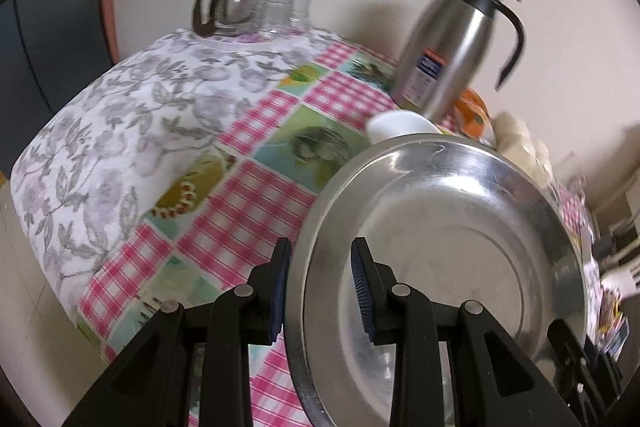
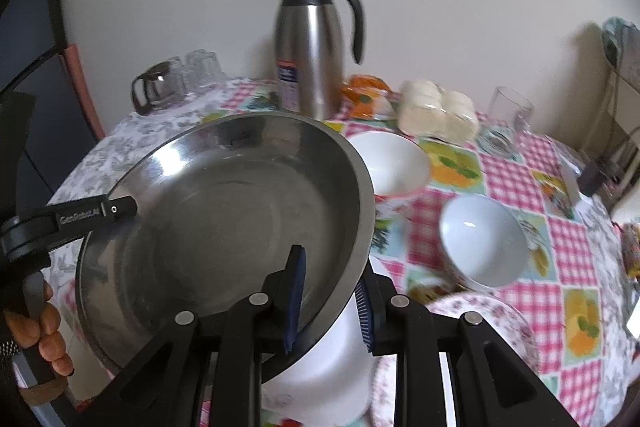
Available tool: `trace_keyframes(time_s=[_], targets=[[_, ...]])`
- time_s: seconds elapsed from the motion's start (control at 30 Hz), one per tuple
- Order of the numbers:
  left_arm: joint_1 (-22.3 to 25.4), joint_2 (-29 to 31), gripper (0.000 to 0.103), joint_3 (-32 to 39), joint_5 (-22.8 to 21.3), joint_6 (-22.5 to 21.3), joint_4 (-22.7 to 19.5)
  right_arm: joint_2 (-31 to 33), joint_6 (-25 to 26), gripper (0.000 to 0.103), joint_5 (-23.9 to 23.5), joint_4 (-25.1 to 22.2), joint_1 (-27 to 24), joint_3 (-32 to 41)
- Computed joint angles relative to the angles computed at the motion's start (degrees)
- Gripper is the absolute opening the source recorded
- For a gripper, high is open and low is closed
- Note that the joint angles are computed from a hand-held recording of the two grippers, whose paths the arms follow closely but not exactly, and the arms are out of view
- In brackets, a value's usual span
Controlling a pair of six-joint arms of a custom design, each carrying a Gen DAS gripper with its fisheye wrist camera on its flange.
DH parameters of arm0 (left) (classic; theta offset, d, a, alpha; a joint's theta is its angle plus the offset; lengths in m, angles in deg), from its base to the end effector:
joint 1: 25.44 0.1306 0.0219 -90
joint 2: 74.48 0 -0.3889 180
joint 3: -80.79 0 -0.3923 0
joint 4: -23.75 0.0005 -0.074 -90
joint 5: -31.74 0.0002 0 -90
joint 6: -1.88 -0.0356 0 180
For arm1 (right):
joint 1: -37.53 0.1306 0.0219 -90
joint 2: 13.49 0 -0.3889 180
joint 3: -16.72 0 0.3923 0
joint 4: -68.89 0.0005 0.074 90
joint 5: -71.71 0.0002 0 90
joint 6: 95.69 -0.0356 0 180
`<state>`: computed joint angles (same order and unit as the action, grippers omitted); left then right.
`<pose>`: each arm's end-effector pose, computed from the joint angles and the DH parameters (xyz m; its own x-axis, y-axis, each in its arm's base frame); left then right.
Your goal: Organize plates and bowls
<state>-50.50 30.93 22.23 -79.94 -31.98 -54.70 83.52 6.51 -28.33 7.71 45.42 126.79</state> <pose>0.5051 -0.2222 0.5188 -0.6456 -0.5500 -0.5299 -0.5338 0.8211 -0.2020 0.5184 0.0776 0.5239 -0.6679 -0.3026 -0.6799 -0.4006 0.9161 -0.0142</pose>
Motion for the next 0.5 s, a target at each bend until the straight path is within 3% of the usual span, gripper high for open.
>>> trace_keyframes(time_s=[0.5], targets=[[-2.6, 5.5, 0.031, 6.4, 3.7, -3.7, -3.9, 3.4, 0.2, 0.03, 3.5, -8.9, -4.2, 2.5]])
